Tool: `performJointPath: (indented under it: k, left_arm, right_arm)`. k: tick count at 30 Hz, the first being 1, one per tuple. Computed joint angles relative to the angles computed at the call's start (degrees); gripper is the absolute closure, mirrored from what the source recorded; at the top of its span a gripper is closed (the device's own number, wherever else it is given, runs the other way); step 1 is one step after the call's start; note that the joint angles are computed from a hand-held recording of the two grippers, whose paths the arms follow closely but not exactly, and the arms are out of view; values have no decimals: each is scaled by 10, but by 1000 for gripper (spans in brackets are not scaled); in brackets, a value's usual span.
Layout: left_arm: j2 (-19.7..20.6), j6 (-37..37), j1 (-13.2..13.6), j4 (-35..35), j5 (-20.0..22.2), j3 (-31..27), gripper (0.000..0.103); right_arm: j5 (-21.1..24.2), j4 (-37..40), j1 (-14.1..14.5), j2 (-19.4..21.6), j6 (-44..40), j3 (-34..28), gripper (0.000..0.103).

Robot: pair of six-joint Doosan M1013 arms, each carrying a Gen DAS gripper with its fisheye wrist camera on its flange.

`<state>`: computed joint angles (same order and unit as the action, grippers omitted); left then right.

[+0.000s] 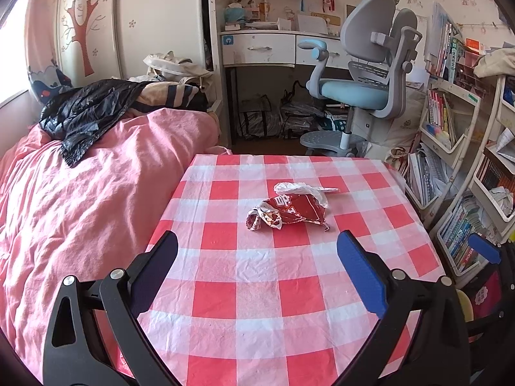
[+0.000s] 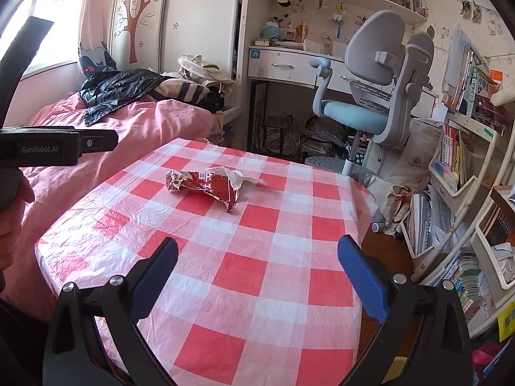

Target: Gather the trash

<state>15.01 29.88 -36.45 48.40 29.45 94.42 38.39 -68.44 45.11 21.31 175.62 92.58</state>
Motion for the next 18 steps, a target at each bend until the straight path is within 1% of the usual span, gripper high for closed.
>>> performJointPath:
  k: [18]
  left_arm:
    - [-1,2,3,-3,-1,4,7]
  right_arm:
    - [1,-3,1,1,1,-4,8]
